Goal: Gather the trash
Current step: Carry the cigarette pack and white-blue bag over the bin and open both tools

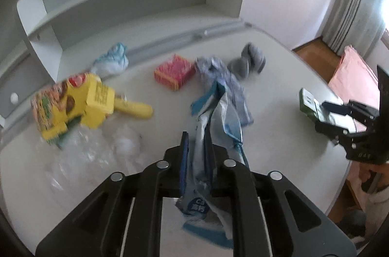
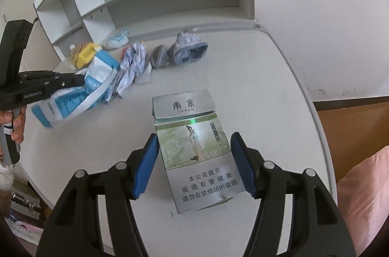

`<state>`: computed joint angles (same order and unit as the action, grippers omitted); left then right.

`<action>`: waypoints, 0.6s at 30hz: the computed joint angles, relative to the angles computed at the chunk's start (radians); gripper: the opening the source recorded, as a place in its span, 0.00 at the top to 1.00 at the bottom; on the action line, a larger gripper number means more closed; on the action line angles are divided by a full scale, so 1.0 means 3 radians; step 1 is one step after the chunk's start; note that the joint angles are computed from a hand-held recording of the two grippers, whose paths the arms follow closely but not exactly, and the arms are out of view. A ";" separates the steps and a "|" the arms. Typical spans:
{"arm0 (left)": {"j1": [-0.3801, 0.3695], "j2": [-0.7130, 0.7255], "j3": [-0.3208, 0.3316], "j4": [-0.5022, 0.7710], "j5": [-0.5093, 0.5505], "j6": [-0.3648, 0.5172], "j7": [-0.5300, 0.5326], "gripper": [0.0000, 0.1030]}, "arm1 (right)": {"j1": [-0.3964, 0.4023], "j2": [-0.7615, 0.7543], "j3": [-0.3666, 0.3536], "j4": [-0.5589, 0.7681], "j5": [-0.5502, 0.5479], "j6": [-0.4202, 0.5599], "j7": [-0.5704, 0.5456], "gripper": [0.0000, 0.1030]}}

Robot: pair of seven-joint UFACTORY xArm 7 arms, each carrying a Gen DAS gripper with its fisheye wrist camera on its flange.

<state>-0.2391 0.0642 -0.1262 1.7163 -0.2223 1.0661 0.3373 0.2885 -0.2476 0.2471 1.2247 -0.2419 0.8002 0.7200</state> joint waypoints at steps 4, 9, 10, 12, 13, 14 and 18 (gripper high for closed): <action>-0.0013 -0.0058 -0.0008 -0.0093 0.0023 -0.0009 0.0071 0.36 | 0.0007 0.0065 0.0033 0.0080 -0.0074 0.0096 0.0010 0.41; -0.0035 -0.0127 -0.0017 -0.0132 -0.0051 0.0025 0.0158 0.25 | 0.0066 0.0160 0.0055 0.0223 -0.0159 0.0320 -0.0050 0.36; -0.0041 -0.0129 -0.0022 -0.0118 -0.0072 0.0076 0.0195 0.23 | 0.0078 0.0174 0.0062 0.0246 -0.0187 0.0374 -0.0050 0.35; -0.0055 -0.0173 -0.0030 -0.0140 -0.0126 0.0125 0.0297 0.21 | 0.0104 0.0191 0.0053 0.0275 -0.0193 0.0430 -0.0071 0.33; -0.0063 -0.0186 -0.0033 -0.0150 -0.0136 0.0134 0.0317 0.19 | 0.0118 0.0208 0.0046 0.0295 -0.0179 0.0464 -0.0101 0.33; -0.0073 -0.0184 -0.0036 -0.0150 -0.0137 0.0151 0.0329 0.19 | 0.0128 0.0231 0.0055 0.0327 -0.0217 0.0515 -0.0114 0.33; -0.0117 -0.0066 -0.0055 -0.0111 0.0048 0.0369 0.0278 0.56 | 0.0171 0.0276 0.0056 0.0384 -0.0316 0.0562 -0.0104 0.44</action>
